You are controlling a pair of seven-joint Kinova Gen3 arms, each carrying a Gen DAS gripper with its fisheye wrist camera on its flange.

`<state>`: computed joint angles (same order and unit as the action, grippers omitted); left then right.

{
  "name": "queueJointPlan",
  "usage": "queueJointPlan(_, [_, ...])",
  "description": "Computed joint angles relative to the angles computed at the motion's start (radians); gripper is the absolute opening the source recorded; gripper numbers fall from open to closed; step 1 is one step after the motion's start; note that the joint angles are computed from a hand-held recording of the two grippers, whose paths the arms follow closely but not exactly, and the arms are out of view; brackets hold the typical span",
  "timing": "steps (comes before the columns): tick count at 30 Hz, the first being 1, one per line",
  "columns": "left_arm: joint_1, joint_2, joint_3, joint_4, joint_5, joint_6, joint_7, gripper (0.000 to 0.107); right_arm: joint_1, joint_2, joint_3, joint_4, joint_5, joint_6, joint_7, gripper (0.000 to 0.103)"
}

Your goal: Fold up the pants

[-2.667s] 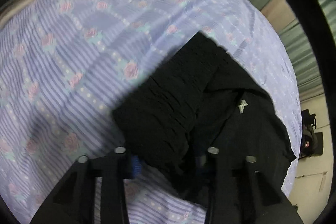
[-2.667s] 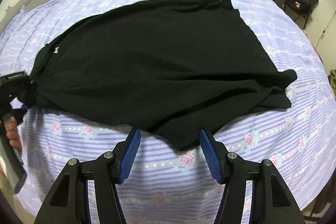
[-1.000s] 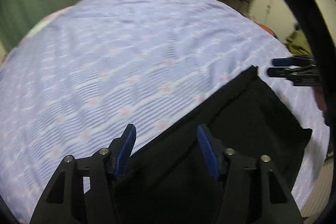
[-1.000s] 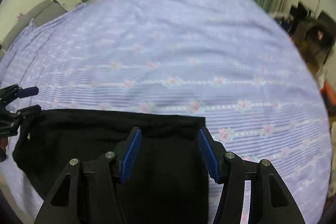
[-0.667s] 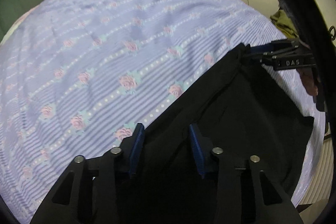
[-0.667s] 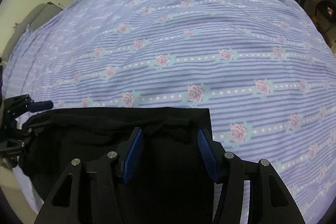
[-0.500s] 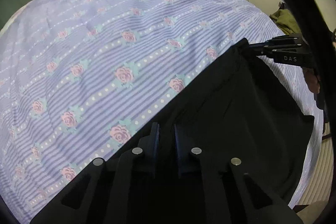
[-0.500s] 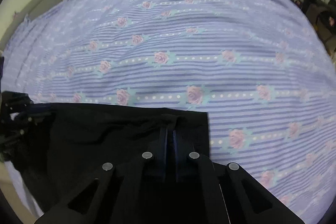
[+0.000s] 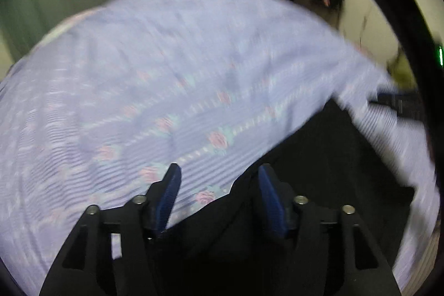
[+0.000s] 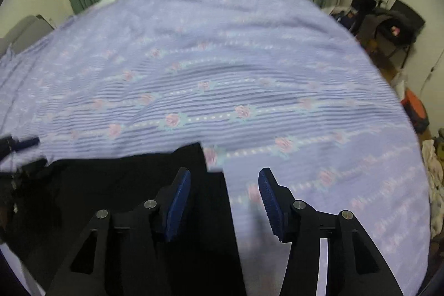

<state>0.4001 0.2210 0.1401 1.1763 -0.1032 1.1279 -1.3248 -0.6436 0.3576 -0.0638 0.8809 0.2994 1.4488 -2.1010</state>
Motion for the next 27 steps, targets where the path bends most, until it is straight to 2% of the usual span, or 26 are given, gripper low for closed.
queueJointPlan(1, [0.007,-0.046,-0.008,0.041,-0.008,-0.024,0.041,0.069,-0.025,-0.034,-0.011,0.029,0.036,0.005,-0.018,0.054])
queueJointPlan(2, [0.018,-0.088,-0.01,0.076,-0.029,-0.033,0.081,0.069,-0.068,-0.062,-0.003,0.052,0.077,0.015,-0.033,0.059])
queueJointPlan(3, [0.048,-0.135,-0.015,0.112,-0.064,-0.024,0.122,0.069,-0.114,-0.087,0.005,0.072,0.118,0.034,-0.052,0.066])
queueJointPlan(4, [0.063,-0.162,-0.002,0.132,-0.098,-0.008,0.163,0.069,-0.16,-0.121,0.004,0.103,0.158,0.051,-0.088,0.067])
queueJointPlan(6, [0.074,-0.22,0.051,0.179,-0.132,0.024,0.244,0.069,-0.222,-0.182,-0.029,0.162,0.205,0.08,-0.169,0.067])
queueJointPlan(8, [0.086,-0.273,0.111,0.229,-0.129,0.031,0.325,0.069,-0.236,-0.244,-0.075,0.232,0.201,0.076,-0.251,0.067])
queueJointPlan(10, [0.11,-0.305,0.175,0.261,-0.128,0.035,0.386,0.068,-0.206,-0.276,-0.142,0.278,0.186,0.095,-0.323,0.067])
queueJointPlan(12, [0.138,-0.312,0.239,0.278,-0.146,0.033,0.442,0.068,-0.179,-0.322,-0.168,0.343,0.135,0.091,-0.366,0.067])
queueJointPlan(15, [0.198,-0.279,0.307,0.286,-0.179,0.01,0.481,0.058,-0.125,-0.354,-0.191,0.396,0.074,0.105,-0.344,0.067])
queueJointPlan(18, [0.262,-0.229,0.308,0.289,-0.166,-0.033,0.438,0.048,-0.062,-0.395,-0.199,0.454,0.016,0.077,-0.283,0.065])
queueJointPlan(20, [0.307,-0.181,0.31,0.27,-0.191,-0.034,0.42,0.041,-0.023,-0.413,-0.201,0.479,-0.019,0.064,-0.221,0.062])
queueJointPlan(26, [0.399,-0.096,0.263,0.231,-0.261,0.003,0.304,0.033,0.087,-0.432,-0.182,0.518,-0.126,0.01,-0.065,0.052])
queueJointPlan(27, [0.403,-0.086,0.25,0.228,-0.248,0.005,0.287,0.027,0.105,-0.433,-0.171,0.524,-0.157,-0.008,-0.033,0.051])
